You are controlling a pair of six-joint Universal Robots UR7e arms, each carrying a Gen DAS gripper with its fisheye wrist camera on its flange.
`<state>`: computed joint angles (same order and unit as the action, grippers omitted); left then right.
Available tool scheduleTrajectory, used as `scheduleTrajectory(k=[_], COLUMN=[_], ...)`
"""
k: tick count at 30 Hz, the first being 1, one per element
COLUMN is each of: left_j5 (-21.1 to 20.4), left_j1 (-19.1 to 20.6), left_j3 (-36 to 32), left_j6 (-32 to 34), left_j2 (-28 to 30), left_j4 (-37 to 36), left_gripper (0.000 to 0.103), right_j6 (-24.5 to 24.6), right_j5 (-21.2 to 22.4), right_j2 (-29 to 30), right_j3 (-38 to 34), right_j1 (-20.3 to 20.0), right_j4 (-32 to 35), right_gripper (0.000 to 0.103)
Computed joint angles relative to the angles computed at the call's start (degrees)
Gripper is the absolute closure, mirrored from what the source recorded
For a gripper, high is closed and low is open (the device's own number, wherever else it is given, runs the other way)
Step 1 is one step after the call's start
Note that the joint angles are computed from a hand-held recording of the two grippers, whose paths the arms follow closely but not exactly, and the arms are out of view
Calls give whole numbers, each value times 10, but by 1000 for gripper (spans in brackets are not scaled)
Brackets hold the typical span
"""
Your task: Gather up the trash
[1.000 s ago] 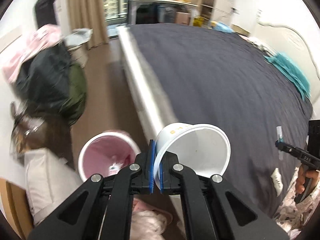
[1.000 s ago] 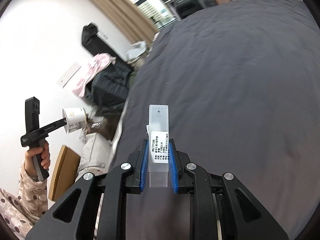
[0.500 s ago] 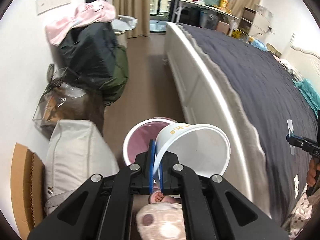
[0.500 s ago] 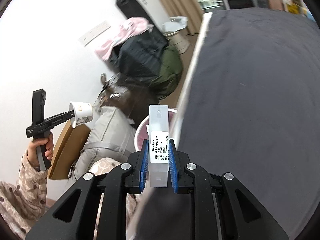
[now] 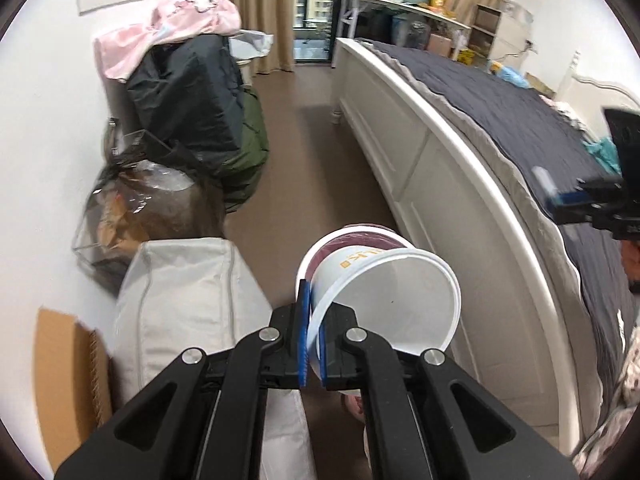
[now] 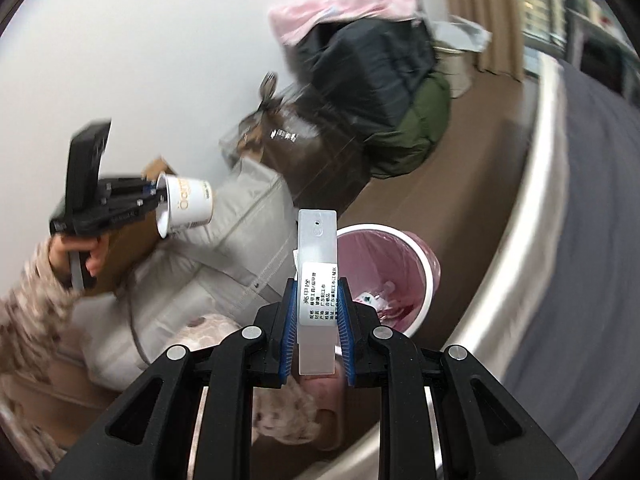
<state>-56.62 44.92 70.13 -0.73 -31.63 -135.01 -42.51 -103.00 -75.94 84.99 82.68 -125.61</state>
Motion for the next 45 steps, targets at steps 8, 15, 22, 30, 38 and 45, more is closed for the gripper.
scheduleTrajectory(k=[8,15,22,30,38,45], left_j5=[-54,-79,-90,-67,-17,-10], left_j1=[33,50,60,52,22,-6], left_j3=[-106,-189,-243,-232,-188,-145], left_j6=[61,70,83,91,52,-34], left_j2=[84,147,186,191,165,129], left_j4=[48,115,165,159,143,108], left_gripper=[99,99,99,17,5,5], right_j6=[-73,-138,-204,-283,-252,-162], right_j5=[-66,-106,-141,-153,-137,-99], right_j2=[79,124,149,135,65,-18], right_j3=[-74,-107,-115,-79,-11,56], right_j1=[21,16,16,18,25,23], right_j4=[38,57,63,-9,-98,-123], right_gripper=[85,85,85,36,10,7])
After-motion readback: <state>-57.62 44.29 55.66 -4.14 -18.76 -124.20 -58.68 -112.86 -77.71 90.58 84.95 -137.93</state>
